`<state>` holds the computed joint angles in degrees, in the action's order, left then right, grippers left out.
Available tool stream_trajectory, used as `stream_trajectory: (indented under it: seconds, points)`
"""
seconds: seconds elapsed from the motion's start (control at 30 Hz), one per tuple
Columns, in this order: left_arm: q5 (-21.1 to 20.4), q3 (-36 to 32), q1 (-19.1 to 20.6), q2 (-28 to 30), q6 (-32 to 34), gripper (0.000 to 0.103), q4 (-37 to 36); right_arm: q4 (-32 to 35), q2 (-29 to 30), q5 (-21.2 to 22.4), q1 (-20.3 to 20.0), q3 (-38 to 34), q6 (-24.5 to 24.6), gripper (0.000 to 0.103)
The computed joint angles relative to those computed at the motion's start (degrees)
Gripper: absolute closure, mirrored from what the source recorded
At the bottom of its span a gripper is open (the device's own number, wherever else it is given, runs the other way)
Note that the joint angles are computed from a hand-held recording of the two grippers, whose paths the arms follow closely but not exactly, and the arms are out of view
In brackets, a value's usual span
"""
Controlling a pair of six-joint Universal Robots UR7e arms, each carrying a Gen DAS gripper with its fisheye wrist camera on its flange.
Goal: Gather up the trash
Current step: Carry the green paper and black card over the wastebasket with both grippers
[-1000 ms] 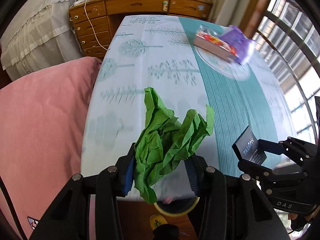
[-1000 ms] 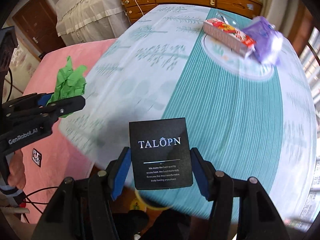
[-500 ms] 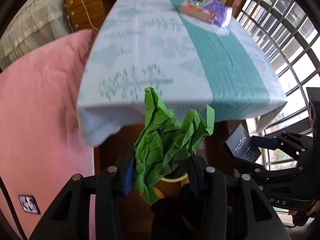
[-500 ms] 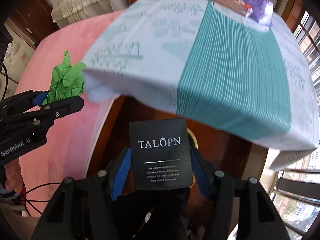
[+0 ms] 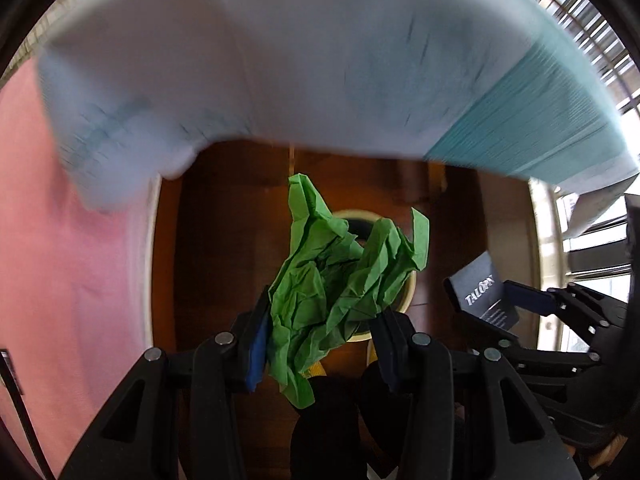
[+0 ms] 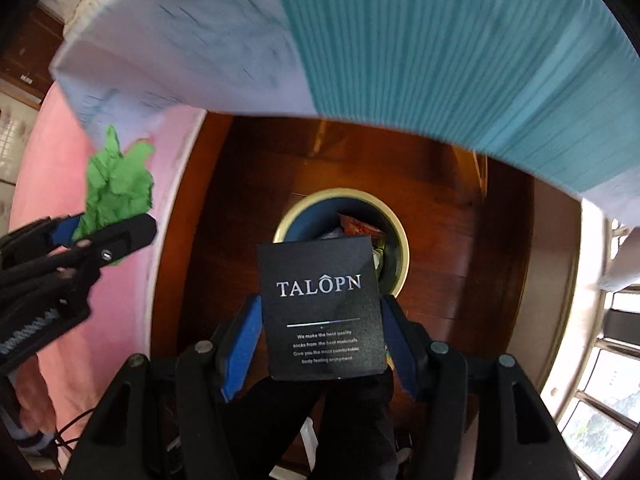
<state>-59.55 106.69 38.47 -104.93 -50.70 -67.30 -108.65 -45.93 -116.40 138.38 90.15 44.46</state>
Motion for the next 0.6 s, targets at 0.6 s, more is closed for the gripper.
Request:
stream_trajectory:
  seconds: [0.6]
  points:
    - [-5.7,19.3,15.3,-0.1,17.2,0.027,-28.4,-36.2,-1.2,2.7,-12.2,25.6,1.7,0.043]
